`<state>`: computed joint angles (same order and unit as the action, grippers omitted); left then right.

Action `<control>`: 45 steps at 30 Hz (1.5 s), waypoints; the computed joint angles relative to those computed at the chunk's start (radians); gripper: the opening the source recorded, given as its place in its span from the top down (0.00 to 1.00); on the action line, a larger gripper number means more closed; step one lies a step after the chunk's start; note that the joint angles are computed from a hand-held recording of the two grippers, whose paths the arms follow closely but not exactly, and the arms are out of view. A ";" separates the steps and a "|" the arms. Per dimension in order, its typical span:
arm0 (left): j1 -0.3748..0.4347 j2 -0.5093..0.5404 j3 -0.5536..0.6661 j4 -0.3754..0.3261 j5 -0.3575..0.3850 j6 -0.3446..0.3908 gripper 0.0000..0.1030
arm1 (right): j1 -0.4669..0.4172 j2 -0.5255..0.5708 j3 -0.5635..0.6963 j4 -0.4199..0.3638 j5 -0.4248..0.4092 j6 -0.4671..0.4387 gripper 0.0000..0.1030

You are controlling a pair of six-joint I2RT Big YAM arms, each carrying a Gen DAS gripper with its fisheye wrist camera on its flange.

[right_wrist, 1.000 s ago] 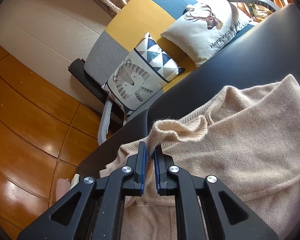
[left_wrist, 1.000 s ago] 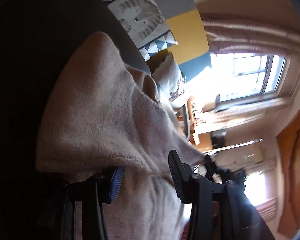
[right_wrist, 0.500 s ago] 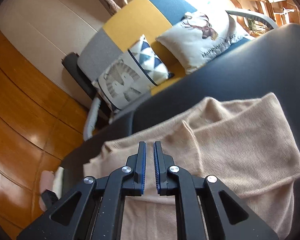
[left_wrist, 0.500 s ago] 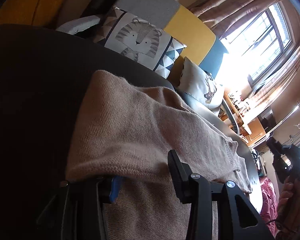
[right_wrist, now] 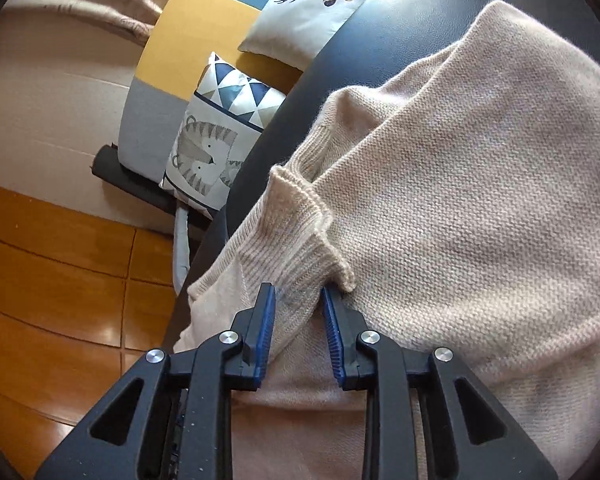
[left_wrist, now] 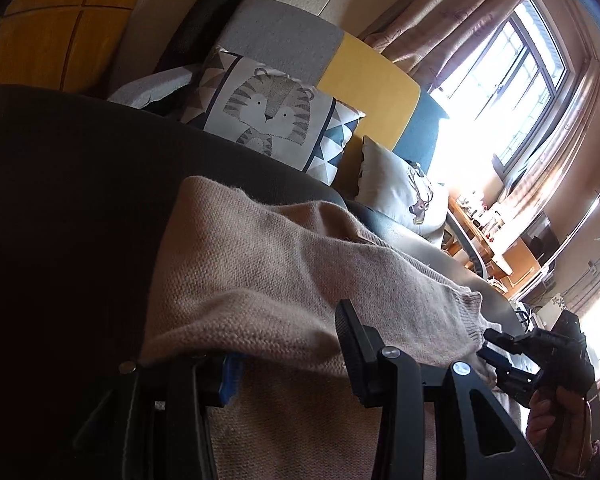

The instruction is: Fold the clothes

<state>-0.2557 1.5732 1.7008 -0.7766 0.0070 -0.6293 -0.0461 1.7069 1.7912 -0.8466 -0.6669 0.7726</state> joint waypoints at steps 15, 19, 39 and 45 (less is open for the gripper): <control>0.006 -0.028 -0.022 0.019 -0.057 0.010 0.59 | 0.013 -0.049 0.082 -0.023 0.198 -0.183 0.92; -0.011 -0.022 0.000 -0.045 -0.162 0.000 0.59 | 0.012 -0.024 0.097 -0.064 0.211 -0.198 0.92; -0.032 -0.219 -0.202 -0.021 -0.148 -0.106 0.60 | 0.024 -0.004 0.060 -0.100 0.253 -0.271 0.92; -0.034 -0.060 0.006 -0.081 -0.227 -0.018 0.60 | 0.036 -0.019 0.056 -0.102 0.307 -0.299 0.92</control>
